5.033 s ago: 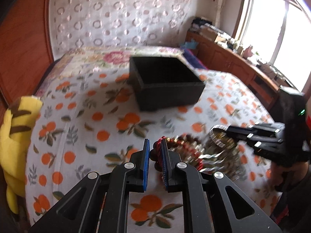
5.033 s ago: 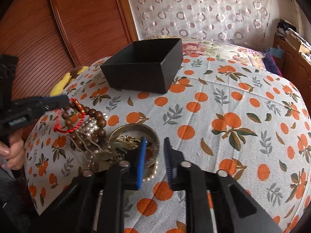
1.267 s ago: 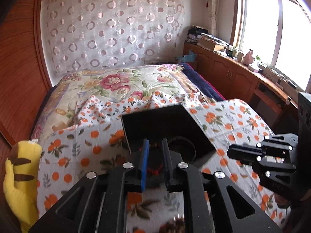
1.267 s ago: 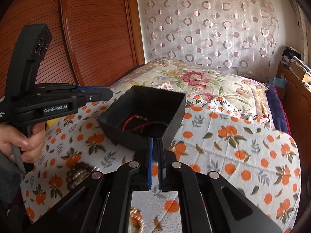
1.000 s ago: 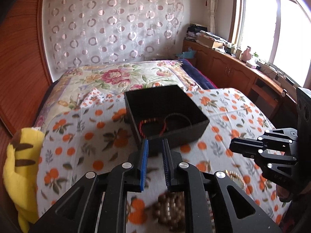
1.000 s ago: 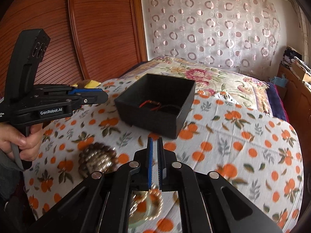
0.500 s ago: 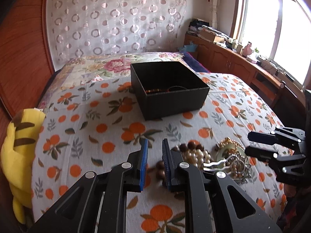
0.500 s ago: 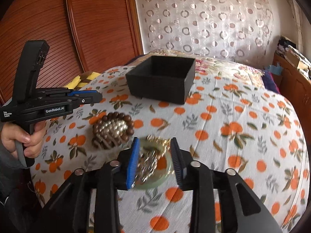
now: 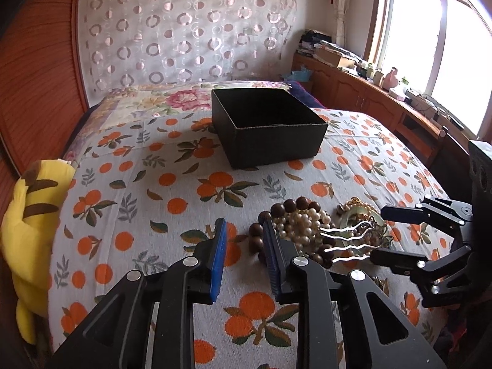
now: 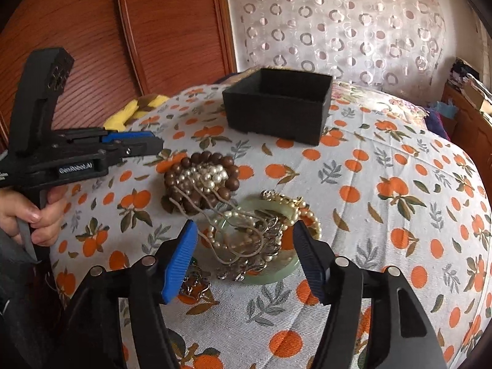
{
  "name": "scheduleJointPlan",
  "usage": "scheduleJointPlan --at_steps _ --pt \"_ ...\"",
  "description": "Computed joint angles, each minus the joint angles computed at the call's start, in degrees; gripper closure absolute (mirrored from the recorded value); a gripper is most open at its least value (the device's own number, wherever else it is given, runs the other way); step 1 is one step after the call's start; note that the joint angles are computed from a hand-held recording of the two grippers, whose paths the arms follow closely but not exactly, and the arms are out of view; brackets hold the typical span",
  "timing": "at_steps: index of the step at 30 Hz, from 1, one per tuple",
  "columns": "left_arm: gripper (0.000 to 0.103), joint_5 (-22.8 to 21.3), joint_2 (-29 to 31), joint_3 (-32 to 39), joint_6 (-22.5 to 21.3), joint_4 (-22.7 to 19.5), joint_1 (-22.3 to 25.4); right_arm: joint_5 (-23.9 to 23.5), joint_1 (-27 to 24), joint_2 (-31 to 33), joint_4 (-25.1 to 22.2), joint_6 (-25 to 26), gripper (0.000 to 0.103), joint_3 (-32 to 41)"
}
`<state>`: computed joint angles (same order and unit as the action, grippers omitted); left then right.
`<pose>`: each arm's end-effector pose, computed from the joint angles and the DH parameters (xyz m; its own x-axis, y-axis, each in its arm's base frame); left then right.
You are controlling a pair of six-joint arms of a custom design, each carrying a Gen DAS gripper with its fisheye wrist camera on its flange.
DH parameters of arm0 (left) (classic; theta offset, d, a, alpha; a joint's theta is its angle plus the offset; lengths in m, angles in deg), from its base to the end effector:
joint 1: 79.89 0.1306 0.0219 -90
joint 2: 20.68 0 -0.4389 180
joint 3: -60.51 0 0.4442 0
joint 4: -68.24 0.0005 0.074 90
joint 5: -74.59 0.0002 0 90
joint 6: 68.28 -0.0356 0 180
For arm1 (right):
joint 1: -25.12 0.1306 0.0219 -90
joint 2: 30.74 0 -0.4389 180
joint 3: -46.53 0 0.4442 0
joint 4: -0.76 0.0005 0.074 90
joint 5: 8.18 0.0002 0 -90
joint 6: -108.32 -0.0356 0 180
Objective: Organize jewelry
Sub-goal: 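Grasp the brown wooden bead bracelet with the left gripper while the right grasps the metal hairpin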
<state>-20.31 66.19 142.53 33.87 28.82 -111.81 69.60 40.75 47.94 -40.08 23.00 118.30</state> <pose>0.4417 -0.2721 0.4547 -0.6792 0.1760 -0.7126 0.3395 0.9360 -0.0924 0.4312 0.1279 0.4269 -0.6778 -0.2724 -0.6829 -0.4572 0.8836 0.1013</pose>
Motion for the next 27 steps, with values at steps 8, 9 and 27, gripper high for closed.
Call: scheduleJointPlan --at_steps 8,9,27 --pt "0.080 -0.05 -0.03 -0.25 0.13 -0.03 -0.14 0.59 1.12 1.71 -2.14 2.85 0.025 1.29" --pt "0.080 -0.07 -0.02 -0.24 0.17 -0.05 -0.15 0.87 1.32 2.01 -2.52 3.17 0.025 1.53" --pt "0.074 3.28 3.85 2.62 -1.38 -3.21 0.97 1.93 0.52 0.58 -1.91 3.76 0.046 1.05"
